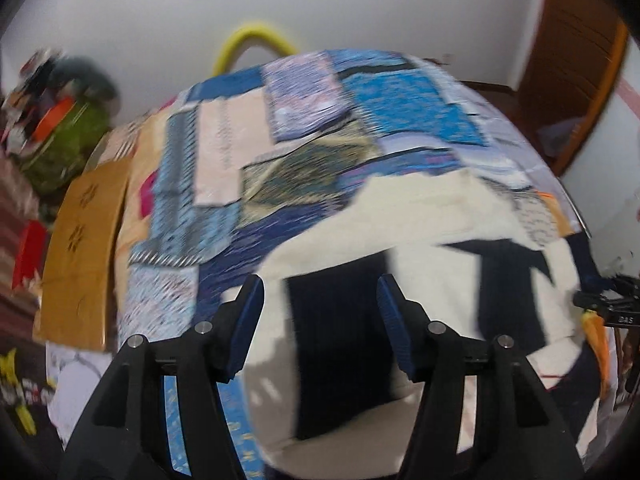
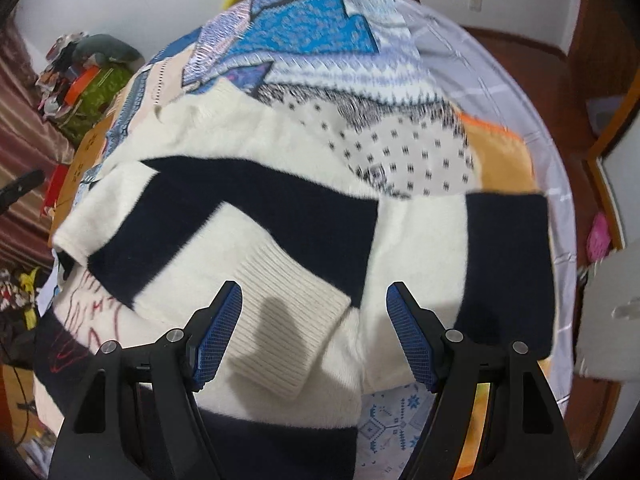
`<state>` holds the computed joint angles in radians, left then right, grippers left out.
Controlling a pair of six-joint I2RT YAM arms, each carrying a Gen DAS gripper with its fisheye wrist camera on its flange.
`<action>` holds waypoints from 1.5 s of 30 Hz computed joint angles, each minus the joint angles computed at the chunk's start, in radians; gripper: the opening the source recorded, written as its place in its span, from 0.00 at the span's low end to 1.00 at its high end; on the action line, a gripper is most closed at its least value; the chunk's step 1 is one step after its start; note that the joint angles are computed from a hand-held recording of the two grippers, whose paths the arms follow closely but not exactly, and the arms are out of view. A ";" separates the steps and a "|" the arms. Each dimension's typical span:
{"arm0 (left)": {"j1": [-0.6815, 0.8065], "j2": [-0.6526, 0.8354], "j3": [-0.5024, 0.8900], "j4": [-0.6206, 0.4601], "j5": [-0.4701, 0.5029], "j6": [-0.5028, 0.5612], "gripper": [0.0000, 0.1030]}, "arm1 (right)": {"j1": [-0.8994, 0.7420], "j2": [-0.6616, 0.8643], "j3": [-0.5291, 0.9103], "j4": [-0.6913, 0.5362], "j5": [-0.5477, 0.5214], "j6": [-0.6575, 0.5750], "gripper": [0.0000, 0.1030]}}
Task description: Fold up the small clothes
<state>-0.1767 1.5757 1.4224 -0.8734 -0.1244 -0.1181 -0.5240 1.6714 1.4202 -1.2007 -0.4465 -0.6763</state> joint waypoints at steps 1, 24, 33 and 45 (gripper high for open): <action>0.029 -0.010 -0.020 0.007 0.008 0.008 0.56 | -0.005 0.008 -0.003 -0.006 -0.006 0.002 0.69; 0.176 -0.066 -0.279 0.093 0.042 0.064 0.57 | -0.053 0.091 -0.050 -0.060 -0.157 0.032 0.10; 0.193 -0.097 -0.312 0.102 0.041 0.072 0.59 | -0.028 0.008 -0.037 0.029 -0.142 0.029 0.06; 0.199 -0.074 -0.329 0.109 0.058 0.060 0.59 | -0.014 0.034 0.096 0.096 -0.111 0.098 0.06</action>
<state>0.0224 1.5020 1.0935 -0.7643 -0.0664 -0.0585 -0.5383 1.7056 1.5161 -1.1052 -0.5577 -0.5787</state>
